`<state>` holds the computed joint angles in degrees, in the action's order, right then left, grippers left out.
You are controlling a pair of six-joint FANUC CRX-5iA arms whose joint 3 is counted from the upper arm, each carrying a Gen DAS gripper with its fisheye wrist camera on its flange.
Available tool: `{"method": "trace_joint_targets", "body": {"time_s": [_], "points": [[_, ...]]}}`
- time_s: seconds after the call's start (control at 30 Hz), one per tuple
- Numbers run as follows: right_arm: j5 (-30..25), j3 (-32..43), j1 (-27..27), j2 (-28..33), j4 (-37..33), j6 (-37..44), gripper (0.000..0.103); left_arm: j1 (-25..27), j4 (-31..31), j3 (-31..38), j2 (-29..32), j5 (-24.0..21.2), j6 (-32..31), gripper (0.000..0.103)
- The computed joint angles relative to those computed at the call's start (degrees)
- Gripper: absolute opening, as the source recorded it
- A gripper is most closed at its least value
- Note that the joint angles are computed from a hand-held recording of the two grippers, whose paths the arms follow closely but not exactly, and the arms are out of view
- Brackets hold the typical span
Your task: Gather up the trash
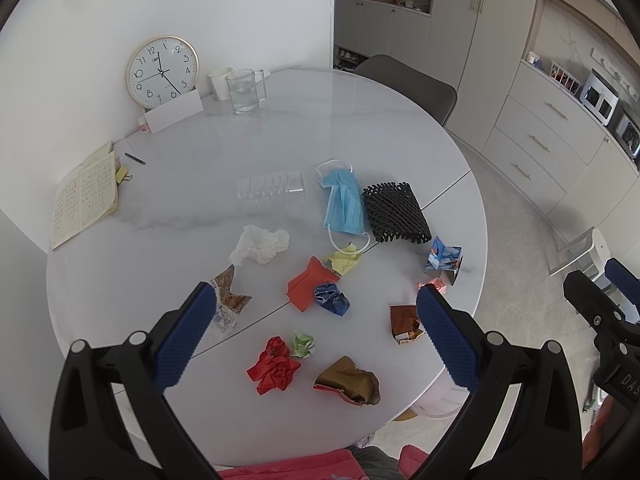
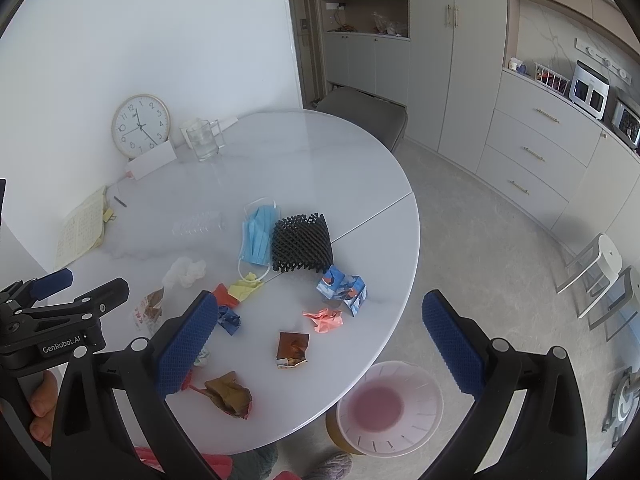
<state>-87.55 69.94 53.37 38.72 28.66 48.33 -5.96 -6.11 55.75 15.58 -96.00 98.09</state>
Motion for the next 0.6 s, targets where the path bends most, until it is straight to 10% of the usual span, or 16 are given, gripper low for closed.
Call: {"method": "trace_joint_targets", "body": {"time_s": [0.6], "points": [[-2.82,6.40,0.27,3.66,0.10,1.02,0.101,1.09,0.57,-1.41,-0.60,0.81,-1.42,0.096]]}}
